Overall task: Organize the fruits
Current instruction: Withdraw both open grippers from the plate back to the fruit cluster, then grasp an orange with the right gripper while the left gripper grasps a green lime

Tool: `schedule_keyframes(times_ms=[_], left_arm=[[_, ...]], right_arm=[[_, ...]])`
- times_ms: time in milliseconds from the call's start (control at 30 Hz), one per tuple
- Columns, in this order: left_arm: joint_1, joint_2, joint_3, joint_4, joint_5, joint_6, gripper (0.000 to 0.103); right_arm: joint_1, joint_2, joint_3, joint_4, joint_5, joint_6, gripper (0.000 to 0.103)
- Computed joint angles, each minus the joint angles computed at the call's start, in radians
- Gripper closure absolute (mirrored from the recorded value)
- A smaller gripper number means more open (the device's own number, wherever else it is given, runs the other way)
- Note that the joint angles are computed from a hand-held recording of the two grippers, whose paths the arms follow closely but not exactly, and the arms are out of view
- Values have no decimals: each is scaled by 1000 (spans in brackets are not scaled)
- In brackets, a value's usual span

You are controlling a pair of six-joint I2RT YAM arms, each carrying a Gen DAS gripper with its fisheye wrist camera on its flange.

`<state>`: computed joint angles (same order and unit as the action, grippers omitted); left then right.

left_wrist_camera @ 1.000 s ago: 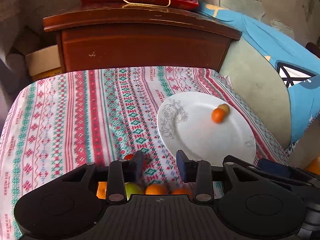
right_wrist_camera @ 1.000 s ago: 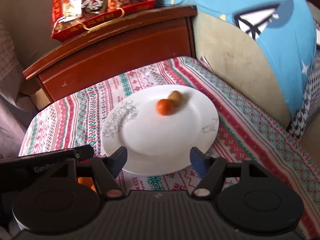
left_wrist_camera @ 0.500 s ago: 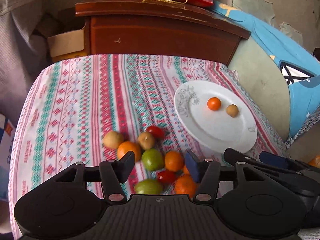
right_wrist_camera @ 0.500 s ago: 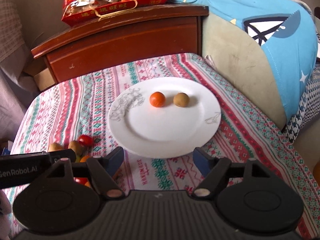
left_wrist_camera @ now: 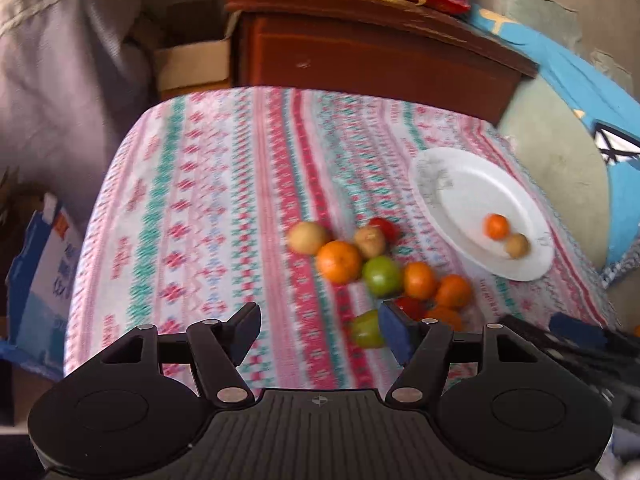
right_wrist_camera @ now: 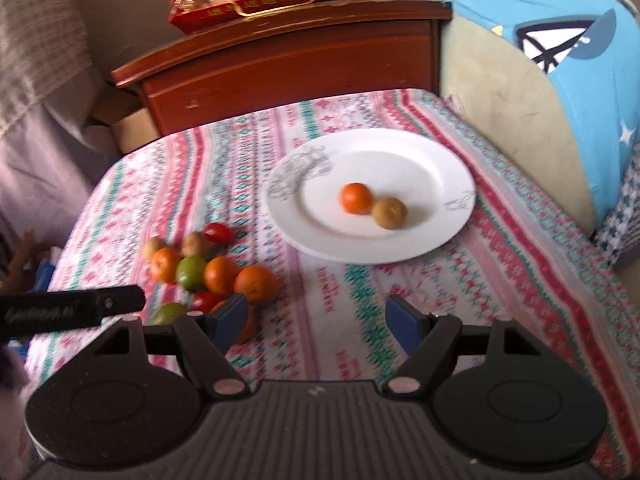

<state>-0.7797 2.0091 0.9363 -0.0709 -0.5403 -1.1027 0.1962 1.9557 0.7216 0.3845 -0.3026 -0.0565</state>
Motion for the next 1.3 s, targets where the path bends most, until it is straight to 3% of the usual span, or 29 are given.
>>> schedule_keyframes(times_ms=[167, 367, 700, 833, 1200, 1300], left_arm=[[13, -41, -87, 37, -6, -31, 38], [2, -46, -126, 78, -7, -18, 39], [-7, -42, -142, 136, 1, 16, 39], [-14, -23, -126, 139, 9, 42, 39], [-34, 60, -51, 186, 63, 161, 38], [-42, 95, -7, 183, 37, 187, 38]], right_arm=[[-2, 3, -34, 9, -114, 1, 43], [30, 37, -39, 64, -112, -1, 58], [79, 95, -1, 92, -97, 2, 61], [91, 123, 18, 99, -78, 0, 74], [16, 54, -10, 43, -96, -5, 76], [-3, 50, -12, 40, -103, 5, 76]])
